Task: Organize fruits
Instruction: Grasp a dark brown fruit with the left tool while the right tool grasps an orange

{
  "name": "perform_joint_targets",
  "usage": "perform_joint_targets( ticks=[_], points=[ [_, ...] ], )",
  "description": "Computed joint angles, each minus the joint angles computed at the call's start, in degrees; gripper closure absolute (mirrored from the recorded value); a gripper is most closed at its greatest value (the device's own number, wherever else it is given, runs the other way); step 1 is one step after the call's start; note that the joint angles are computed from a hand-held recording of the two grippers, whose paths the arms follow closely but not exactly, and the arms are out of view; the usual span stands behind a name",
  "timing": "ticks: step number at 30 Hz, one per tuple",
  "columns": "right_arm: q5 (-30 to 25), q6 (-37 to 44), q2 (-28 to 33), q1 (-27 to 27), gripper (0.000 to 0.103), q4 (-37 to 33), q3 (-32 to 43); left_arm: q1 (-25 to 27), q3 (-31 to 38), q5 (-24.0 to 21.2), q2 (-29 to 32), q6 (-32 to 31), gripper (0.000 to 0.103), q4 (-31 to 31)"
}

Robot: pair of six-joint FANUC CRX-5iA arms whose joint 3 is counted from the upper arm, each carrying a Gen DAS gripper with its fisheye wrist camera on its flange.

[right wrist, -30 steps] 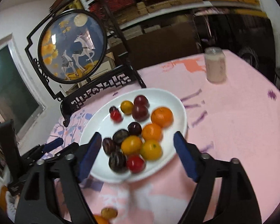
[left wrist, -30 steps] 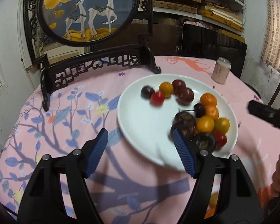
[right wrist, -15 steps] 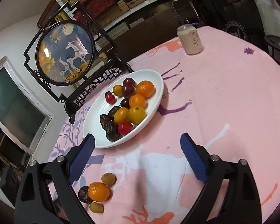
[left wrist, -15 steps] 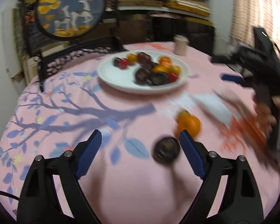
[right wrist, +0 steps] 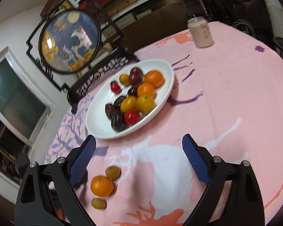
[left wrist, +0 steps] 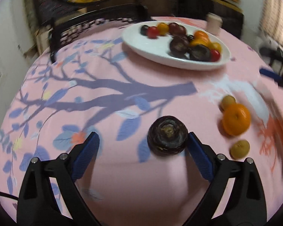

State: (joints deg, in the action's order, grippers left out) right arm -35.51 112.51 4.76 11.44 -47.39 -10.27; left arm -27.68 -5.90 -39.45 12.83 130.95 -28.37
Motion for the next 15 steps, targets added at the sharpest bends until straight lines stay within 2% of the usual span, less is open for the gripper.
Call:
perform_joint_targets(
  ticks=[6, 9, 11, 13, 15],
  points=[
    [-7.9, 4.1, 1.1, 1.9, 0.01, 0.4, 1.2, -0.4, 0.6, -1.5, 0.3, -0.3, 0.006, -0.6],
    [-10.0, 6.0, 0.8, 2.8, 0.01, 0.0, 0.8, -0.4, 0.8, -1.4, 0.5, 0.3, 0.005, -0.7],
    [-11.3, 6.9, 0.6, 3.4, 0.015, 0.1, 0.5, -0.4, 0.9, -1.5, 0.5, 0.4, 0.005, -0.8],
    [-12.7, 7.6, 1.0, 3.5, 0.027, -0.4, 0.7, -0.6, 1.1, -1.9, 0.6, 0.7, 0.005, -1.2],
    [-13.6, 8.1, 1.3, 3.5, 0.033, -0.9, 1.0, -0.9, 1.5, -2.3, 0.8, 1.0, 0.005, -1.7]
  ],
)
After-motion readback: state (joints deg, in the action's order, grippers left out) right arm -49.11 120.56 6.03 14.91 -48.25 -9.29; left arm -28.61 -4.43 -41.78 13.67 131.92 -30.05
